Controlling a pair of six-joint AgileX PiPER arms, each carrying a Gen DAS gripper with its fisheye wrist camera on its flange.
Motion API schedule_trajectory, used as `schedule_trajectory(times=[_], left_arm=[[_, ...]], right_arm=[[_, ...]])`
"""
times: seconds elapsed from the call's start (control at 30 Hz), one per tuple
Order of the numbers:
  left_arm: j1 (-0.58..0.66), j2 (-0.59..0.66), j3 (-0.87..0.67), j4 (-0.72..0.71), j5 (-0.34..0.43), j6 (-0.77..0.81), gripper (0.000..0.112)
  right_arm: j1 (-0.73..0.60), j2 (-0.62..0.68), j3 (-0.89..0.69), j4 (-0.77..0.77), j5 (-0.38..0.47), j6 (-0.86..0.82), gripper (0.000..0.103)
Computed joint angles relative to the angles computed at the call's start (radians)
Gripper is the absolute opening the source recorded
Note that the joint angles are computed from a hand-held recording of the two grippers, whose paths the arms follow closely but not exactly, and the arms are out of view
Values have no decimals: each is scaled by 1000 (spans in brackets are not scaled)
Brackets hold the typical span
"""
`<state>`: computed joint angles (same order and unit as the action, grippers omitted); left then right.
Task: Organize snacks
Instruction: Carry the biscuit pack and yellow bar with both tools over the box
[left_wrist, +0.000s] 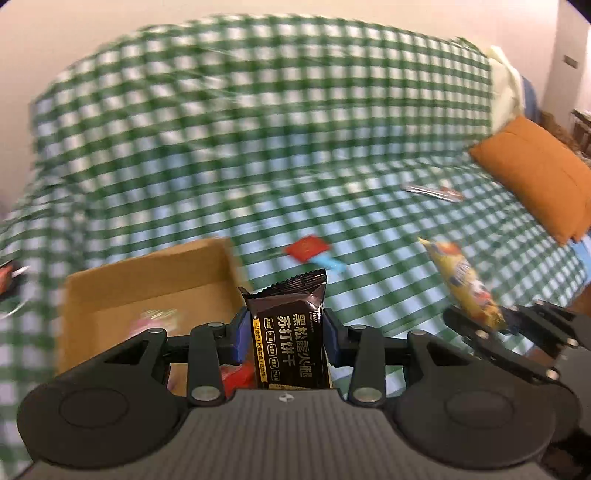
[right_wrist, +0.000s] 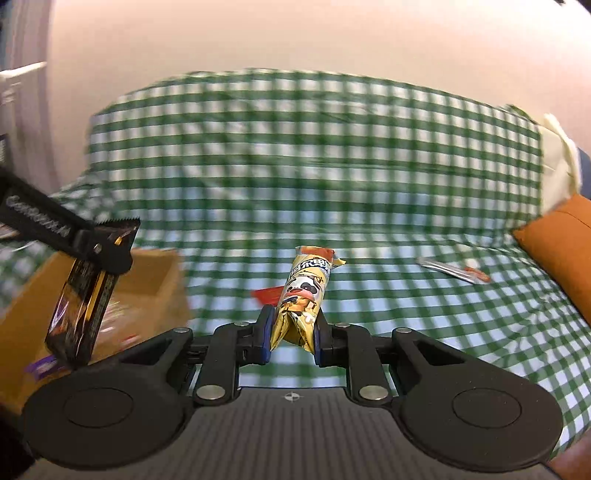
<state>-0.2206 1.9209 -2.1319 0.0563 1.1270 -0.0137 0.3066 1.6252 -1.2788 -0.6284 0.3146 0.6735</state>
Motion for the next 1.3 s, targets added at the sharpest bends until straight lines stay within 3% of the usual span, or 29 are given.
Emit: schedule_trajectory(times=[0.1,0.27,0.57,0.73,1.0,1.3], left_arm=[[62,-167,231,-5,-53,-5,44],[153,-424,565,-31,-130,6,44],[319,-749,939,-100,-178,38,44],[400,-812,986,-167,-176,93,44],[328,-823,998,-135,-196,54,44],[382,-756,981,-161,-218,86,44]], right_arm=[[99,-79,62,-8,28,10,22],[207,-201,138,110,61,-104,22],[484,-290,171,8,204,7,22],[567,-306,178,-71,251,89,22],[598,-346,210,-133,291,158,22],[559,-280,168,-44,266,72,22]])
